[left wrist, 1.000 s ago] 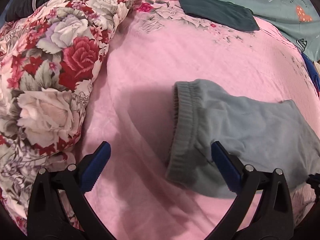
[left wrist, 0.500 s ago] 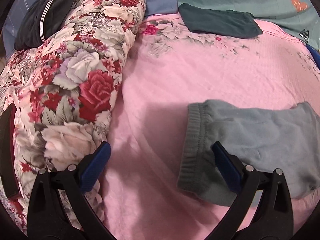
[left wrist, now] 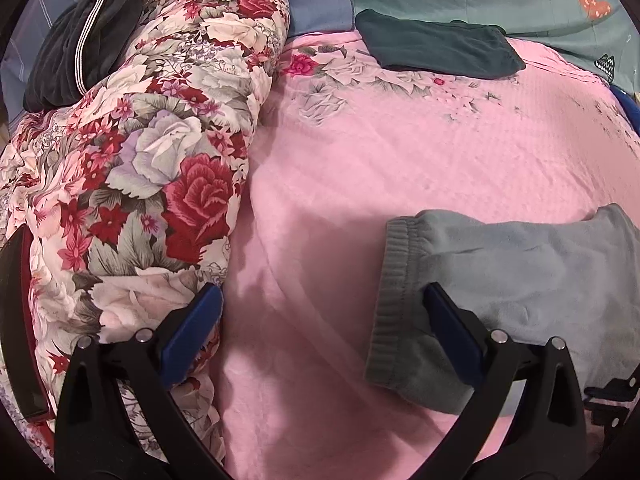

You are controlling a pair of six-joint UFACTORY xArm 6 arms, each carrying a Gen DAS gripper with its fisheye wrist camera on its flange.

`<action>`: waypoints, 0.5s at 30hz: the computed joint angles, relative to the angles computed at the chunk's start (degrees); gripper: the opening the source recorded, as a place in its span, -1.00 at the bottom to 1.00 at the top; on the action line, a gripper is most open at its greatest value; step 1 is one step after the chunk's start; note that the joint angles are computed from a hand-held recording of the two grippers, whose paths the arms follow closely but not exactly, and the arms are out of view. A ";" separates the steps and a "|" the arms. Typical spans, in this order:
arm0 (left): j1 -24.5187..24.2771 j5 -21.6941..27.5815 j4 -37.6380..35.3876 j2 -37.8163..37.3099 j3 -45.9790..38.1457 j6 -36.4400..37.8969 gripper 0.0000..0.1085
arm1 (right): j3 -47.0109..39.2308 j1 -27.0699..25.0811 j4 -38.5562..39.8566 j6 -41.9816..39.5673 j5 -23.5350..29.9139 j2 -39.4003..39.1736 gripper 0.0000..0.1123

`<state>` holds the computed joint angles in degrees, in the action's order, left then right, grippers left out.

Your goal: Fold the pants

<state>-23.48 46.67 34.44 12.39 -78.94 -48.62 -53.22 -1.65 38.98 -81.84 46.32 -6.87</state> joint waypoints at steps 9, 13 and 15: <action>-3.17 10.99 6.91 -2.20 -1.78 -3.90 0.86 | -13.07 -20.52 0.67 16.51 10.59 3.24 -0.20; -5.03 16.61 10.07 -2.46 -4.38 -9.65 0.86 | -24.78 -29.33 -7.36 25.68 8.23 13.71 -0.30; -6.68 14.28 10.76 -2.24 -5.84 -10.98 0.86 | -30.26 -31.27 -10.04 26.62 9.37 18.57 -0.34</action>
<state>-30.16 60.95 45.19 10.15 -84.79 -59.60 -83.48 -32.92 28.94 -55.22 55.70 11.70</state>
